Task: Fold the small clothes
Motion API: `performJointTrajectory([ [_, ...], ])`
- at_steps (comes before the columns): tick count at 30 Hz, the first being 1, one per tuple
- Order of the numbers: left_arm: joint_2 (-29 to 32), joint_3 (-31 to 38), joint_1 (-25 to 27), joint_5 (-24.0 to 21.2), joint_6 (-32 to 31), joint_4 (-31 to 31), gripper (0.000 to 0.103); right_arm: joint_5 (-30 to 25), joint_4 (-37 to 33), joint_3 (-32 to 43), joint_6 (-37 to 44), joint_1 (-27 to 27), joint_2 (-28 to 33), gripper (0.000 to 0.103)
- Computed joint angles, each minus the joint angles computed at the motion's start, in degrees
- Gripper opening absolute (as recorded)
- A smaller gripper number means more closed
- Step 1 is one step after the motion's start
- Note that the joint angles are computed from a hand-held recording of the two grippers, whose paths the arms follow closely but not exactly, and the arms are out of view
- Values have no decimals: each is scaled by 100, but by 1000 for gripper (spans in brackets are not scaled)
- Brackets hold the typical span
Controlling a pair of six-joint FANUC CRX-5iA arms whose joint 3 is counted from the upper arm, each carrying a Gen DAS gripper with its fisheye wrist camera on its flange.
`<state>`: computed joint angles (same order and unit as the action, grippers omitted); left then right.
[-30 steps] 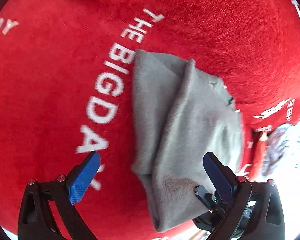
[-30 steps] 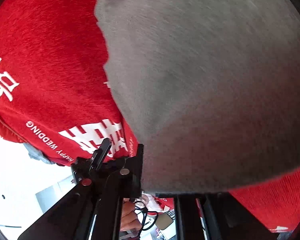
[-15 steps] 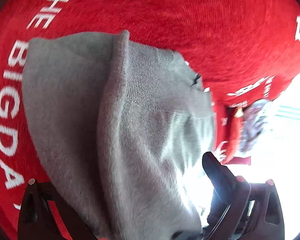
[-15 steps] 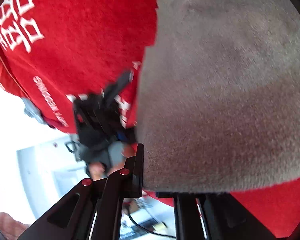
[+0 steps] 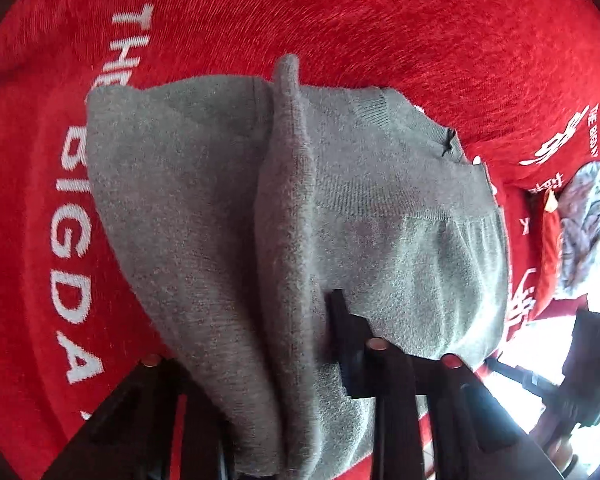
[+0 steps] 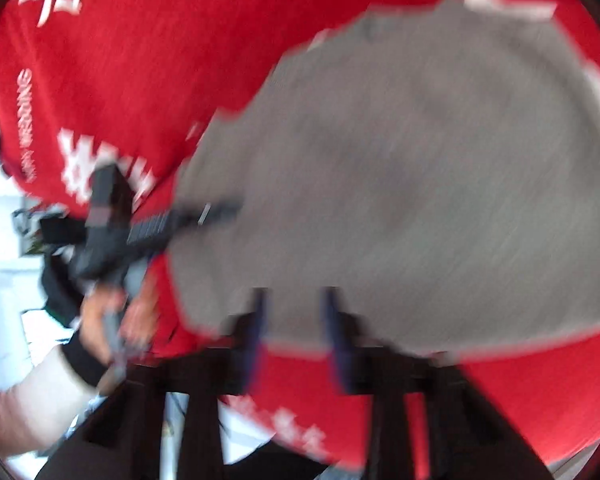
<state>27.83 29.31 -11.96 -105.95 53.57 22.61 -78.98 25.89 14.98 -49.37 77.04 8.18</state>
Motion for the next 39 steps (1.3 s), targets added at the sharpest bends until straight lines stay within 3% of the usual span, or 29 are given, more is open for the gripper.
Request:
performJointTrajectory([
  [2,-135,-104,-36,160,-50,-53,23,-463,-281,188,532,-192,92,6],
  [6,-265,-134,-5,270,-83,64,20,-471,-1150,145,1427,-575,149,5],
  [9,-358,-107,-2,282,-56,347,20,-555,-1002,160,1652,-510,210,2],
  [12,-438,-30,-93,262,57,623,20,-251,-837,-164,1435,-428,18,2],
  [18,-519,411,-754,126,286,758,20,734,-193,-1429,293,-76,-861,2],
  [22,-690,508,-1407,189,151,620,20,279,270,-1766,-562,471,-1258,2],
  [28,-846,265,-2680,525,109,-113,21,-784,1156,-2681,-3019,1849,-1981,3],
  [30,-768,143,-3074,562,133,-493,35,-899,1129,-2914,-3532,2124,-2135,8],
  [33,-843,-89,-3359,702,-16,-829,35,-668,1444,-3353,-4216,2323,-2248,9],
  [37,-1089,-273,-3187,814,-311,-182,35,-635,1900,-3761,-4942,2549,-2315,9],
  [38,-1128,-259,-3163,831,-378,-96,41,-662,1955,-3825,-5119,2610,-2317,9],
  [39,-1180,-232,-3141,898,-442,-46,62,-644,2040,-3886,-5259,2581,-2317,9],
])
